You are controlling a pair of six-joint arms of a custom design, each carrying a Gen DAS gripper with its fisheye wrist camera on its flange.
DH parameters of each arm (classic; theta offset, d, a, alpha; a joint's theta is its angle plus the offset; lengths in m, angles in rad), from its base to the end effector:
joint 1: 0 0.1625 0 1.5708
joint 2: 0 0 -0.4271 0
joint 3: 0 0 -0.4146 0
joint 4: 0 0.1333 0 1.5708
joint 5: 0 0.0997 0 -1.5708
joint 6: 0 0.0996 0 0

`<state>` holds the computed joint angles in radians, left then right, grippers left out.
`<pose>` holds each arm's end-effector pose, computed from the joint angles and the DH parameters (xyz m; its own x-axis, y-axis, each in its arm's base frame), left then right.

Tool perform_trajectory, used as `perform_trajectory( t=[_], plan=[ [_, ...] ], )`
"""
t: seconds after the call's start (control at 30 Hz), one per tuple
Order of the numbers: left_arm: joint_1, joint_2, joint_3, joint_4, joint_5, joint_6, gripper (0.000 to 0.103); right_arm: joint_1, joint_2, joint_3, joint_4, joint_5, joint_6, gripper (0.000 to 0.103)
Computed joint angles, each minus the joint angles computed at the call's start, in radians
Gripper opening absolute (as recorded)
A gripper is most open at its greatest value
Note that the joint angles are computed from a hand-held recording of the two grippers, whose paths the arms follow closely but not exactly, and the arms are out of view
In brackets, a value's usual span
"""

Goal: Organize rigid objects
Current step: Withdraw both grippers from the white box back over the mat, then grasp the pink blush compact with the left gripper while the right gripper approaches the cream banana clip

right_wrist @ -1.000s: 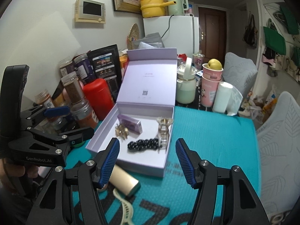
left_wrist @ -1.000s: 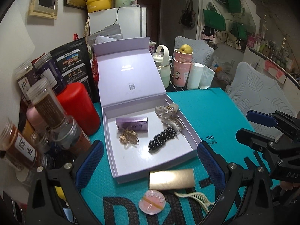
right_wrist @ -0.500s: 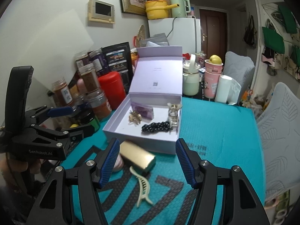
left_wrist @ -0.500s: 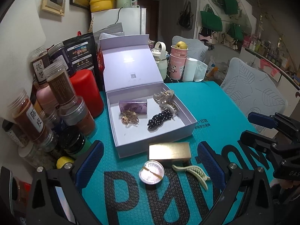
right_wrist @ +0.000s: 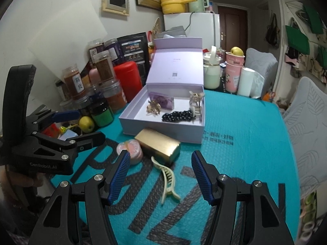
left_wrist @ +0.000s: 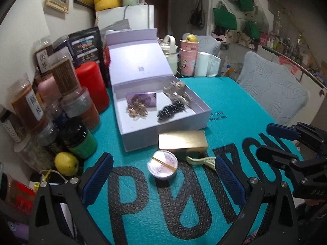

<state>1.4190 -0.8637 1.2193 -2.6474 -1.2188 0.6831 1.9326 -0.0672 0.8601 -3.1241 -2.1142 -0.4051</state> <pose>0.0443 -0.8188 0.3384 -0.6747 0.4043 -0.6175 0.6955 0.6283 -0.3486 0.3767 -0.7642 -0.0972 -0.7506 -0.2392 0.6159 -0.6009 0.6348 -0.4858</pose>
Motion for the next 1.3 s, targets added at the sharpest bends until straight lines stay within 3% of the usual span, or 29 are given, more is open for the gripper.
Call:
perform_trajectory(
  t=[0.17,0.37,0.57,0.77,1.07,1.3],
  plan=[
    [0.011,-0.003,0.027,-0.018,-0.012,0.029,0.102,-0.016,-0.004,0.030,0.021,0.039,0.052,0.062],
    [0.038,0.010,0.005,0.035,-0.039,0.010,0.102,-0.029,0.018,0.035,0.014,0.042,0.045,0.062],
    [0.052,0.044,-0.040,0.081,-0.026,-0.010,0.102,-0.043,0.045,0.000,0.054,0.043,0.042,0.062],
    [0.053,0.075,-0.058,0.047,-0.013,0.029,0.102,-0.056,0.071,-0.055,0.095,0.040,0.047,0.062],
    [0.068,0.153,-0.188,0.178,-0.022,-0.017,0.101,-0.073,0.109,-0.142,0.172,0.024,0.056,0.062],
    [0.070,0.201,-0.255,0.190,-0.020,-0.030,0.101,-0.086,0.110,-0.161,0.224,0.023,0.089,0.062]
  ],
)
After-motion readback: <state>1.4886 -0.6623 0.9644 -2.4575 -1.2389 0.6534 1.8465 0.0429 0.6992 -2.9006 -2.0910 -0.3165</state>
